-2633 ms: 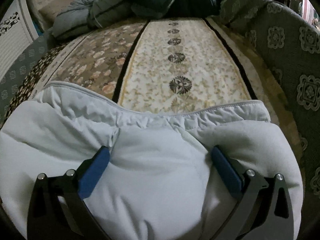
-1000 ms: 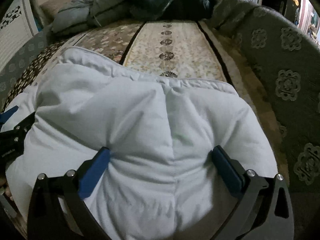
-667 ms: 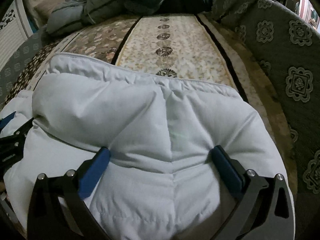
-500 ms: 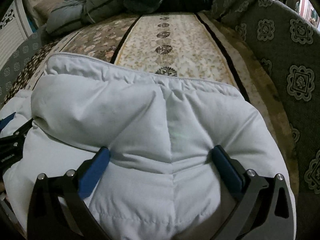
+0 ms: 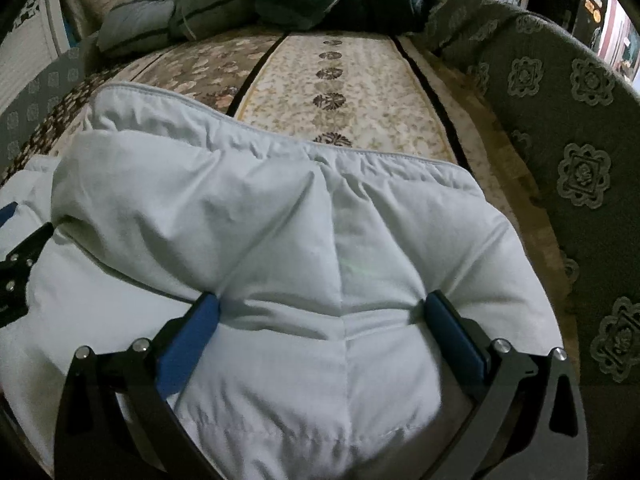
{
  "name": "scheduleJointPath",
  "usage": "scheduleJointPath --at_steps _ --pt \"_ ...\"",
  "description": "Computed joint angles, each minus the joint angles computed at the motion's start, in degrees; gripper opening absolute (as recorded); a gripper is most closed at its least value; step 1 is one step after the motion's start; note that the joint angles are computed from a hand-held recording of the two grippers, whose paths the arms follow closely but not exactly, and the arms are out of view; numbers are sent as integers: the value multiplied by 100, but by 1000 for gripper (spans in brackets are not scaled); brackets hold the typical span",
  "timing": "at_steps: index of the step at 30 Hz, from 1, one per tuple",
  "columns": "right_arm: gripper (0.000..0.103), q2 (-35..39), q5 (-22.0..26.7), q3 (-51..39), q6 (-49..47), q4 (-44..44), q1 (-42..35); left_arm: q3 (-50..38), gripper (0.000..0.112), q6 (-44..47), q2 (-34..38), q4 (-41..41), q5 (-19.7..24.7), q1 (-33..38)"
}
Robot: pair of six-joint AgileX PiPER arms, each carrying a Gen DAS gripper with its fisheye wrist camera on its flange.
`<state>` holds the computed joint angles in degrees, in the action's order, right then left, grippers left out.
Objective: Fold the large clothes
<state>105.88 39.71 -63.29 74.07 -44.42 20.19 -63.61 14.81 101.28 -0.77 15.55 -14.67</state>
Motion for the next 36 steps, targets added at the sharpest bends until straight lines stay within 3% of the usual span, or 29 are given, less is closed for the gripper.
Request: scheduleJointPath --at_steps 3,7,15,19,24,28,31,34,36 --pt "101 -319 211 25 -371 328 96 327 100 1150 -494 -1013 -65 224" --pt "101 -1005 441 345 -293 222 360 502 100 2638 -1235 -2556 205 719" --pt "101 -2923 1139 1539 266 -61 811 643 100 3367 -1702 -2688 775 2083" --pt "101 -3741 651 2333 -494 1123 214 406 100 3655 -1417 -2824 1655 3108" --pt "101 -3875 489 2927 -1610 1972 -177 -66 100 3562 -935 -2435 2803 3793" --pt "101 -3856 -104 3361 -1866 2554 -657 175 100 3918 -929 -2540 2948 4013" --pt "101 -3766 -228 3395 -1699 2625 -735 188 100 3800 -869 -2556 3140 4117" --pt "102 -3594 -205 3252 -1680 2555 -608 91 100 3944 -889 -2598 3589 4236" --pt "102 -3560 -322 3293 -1866 2637 -586 -85 100 4245 -760 -2661 4137 4374"
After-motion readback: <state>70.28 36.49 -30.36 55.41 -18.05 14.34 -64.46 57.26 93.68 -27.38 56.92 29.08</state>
